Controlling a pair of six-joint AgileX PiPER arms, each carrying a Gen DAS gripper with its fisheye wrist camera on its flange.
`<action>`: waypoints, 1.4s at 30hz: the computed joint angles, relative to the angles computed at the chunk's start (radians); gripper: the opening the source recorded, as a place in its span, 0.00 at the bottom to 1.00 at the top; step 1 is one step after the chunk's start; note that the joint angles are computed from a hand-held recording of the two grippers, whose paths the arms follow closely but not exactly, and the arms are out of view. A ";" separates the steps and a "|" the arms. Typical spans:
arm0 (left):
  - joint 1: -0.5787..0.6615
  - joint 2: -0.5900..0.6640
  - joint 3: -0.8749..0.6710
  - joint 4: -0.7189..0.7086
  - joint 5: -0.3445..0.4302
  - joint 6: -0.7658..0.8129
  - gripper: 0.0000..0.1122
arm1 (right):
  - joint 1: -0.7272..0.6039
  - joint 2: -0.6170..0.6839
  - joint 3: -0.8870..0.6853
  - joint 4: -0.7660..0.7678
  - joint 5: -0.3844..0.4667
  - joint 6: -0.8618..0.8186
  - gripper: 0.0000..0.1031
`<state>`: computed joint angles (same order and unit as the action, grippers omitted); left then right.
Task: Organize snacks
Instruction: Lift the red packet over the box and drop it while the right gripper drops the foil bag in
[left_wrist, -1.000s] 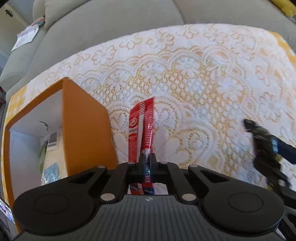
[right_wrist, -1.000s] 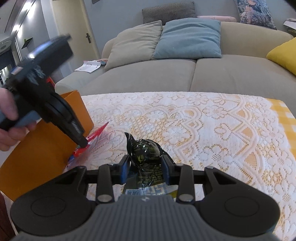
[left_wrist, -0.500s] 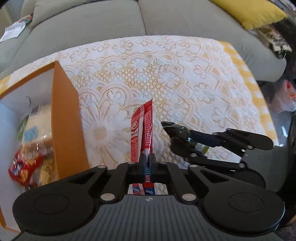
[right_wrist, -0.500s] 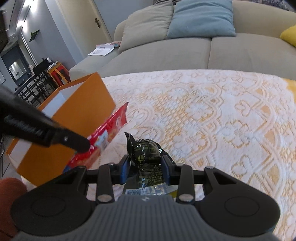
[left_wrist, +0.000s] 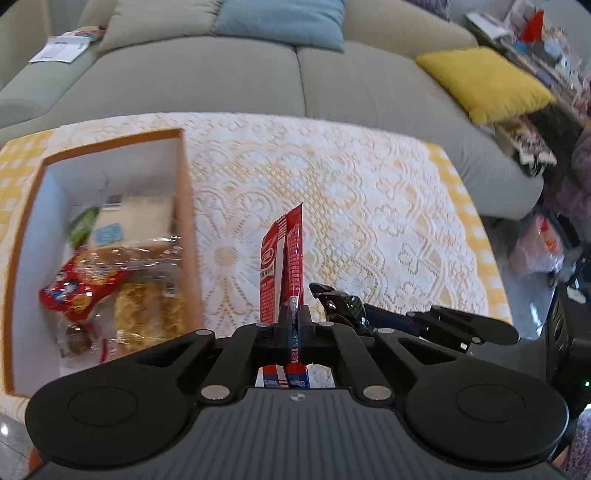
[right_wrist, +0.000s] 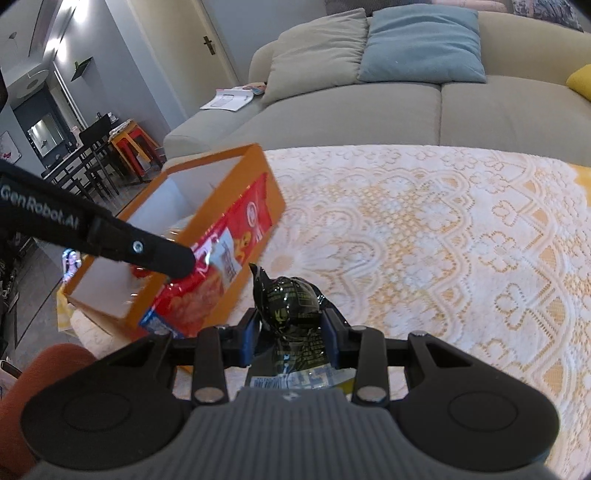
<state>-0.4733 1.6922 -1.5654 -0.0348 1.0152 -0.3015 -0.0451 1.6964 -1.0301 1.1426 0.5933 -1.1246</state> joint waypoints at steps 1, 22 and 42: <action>0.017 -0.022 0.008 -0.009 0.002 0.011 0.02 | 0.017 -0.014 0.000 -0.007 -0.005 0.022 0.34; 0.419 -0.031 0.110 -0.011 0.032 0.257 0.02 | 0.426 0.238 -0.587 -0.575 0.129 0.543 0.34; 0.482 0.068 0.163 -0.100 -0.008 0.307 0.05 | 0.552 0.557 -1.059 -1.041 0.381 0.640 0.34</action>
<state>0.0088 1.7607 -1.4022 -0.1348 1.0072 0.0057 0.5072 2.2531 -2.0889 0.1021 0.9747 -0.4845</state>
